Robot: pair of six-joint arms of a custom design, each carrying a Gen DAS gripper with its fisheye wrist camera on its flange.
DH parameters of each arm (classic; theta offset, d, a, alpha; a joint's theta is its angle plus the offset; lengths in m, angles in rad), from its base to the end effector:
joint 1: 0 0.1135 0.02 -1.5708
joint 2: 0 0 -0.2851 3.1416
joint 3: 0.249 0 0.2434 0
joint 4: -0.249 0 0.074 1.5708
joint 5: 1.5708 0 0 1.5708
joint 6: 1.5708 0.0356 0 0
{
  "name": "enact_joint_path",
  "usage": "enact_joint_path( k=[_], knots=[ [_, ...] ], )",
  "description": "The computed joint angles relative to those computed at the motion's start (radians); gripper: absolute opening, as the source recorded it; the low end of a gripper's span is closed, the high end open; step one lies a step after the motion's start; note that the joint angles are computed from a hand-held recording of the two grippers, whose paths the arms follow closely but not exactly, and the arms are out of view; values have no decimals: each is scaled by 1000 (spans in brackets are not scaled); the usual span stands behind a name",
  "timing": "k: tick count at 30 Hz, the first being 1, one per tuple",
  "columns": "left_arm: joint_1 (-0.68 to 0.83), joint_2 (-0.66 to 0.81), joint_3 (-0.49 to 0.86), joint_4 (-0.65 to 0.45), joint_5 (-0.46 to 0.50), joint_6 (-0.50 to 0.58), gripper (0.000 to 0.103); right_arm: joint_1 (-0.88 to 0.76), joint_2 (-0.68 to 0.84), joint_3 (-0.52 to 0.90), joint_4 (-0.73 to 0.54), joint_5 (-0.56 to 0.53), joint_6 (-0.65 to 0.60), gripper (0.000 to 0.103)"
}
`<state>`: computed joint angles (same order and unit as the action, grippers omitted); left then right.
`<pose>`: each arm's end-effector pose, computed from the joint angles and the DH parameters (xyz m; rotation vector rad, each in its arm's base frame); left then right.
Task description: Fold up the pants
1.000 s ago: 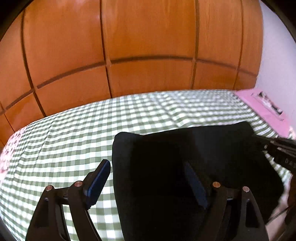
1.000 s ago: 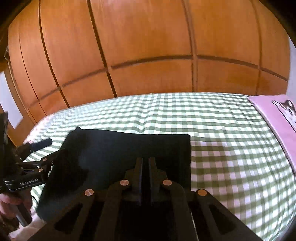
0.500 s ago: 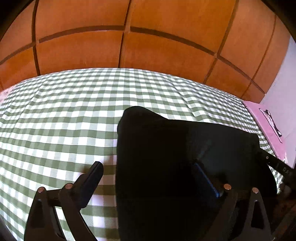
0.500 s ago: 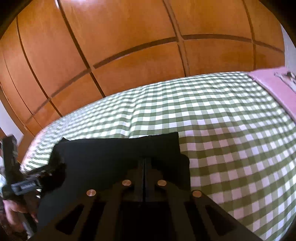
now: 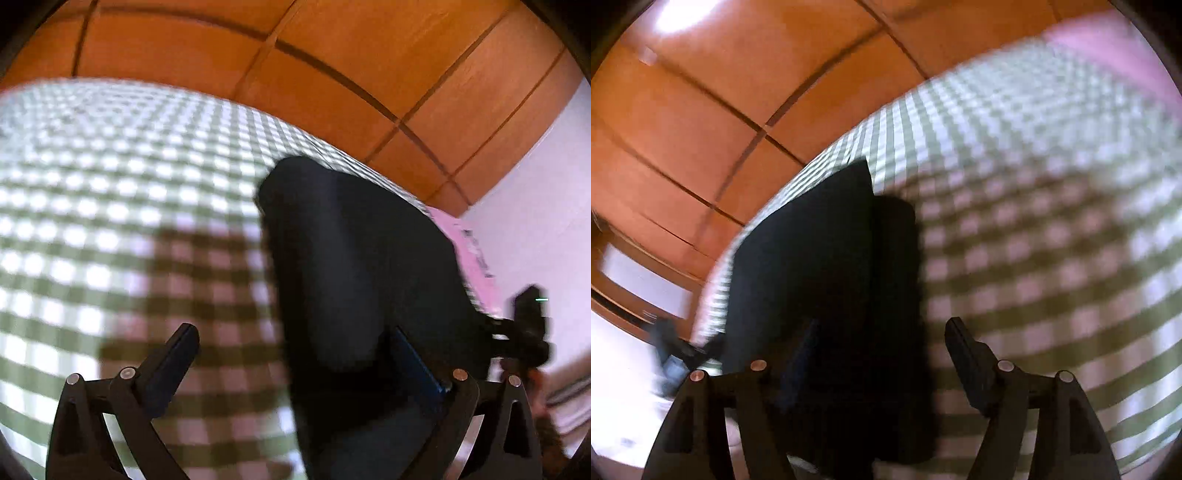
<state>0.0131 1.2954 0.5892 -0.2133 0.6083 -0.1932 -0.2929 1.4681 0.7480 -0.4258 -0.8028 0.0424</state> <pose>0.2237 -0.0174 0.1983 0.0060 2.4392 -0.8319 0.2452 -0.0472 0.1967 0.1886 2.4654 0.9706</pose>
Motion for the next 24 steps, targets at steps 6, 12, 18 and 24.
enact_joint_path(
  k=[6, 12, 18, 24],
  knots=[
    [-83, 15, -3, -8, 33, 29, 103, -15, 79, -20, 21, -130, -35, 72],
    [-258, -7, 32, 17, -140, -2, 75, 82, 36, -44, 154, -41, 85, 53],
    [-263, 15, 136, -8, -180, 21, 62, 136, 42, 88, 129, 31, 79, 46],
    [-239, 109, 264, 24, -212, 30, 61, 202, 117, 269, 150, 98, 111, 46]
  ],
)
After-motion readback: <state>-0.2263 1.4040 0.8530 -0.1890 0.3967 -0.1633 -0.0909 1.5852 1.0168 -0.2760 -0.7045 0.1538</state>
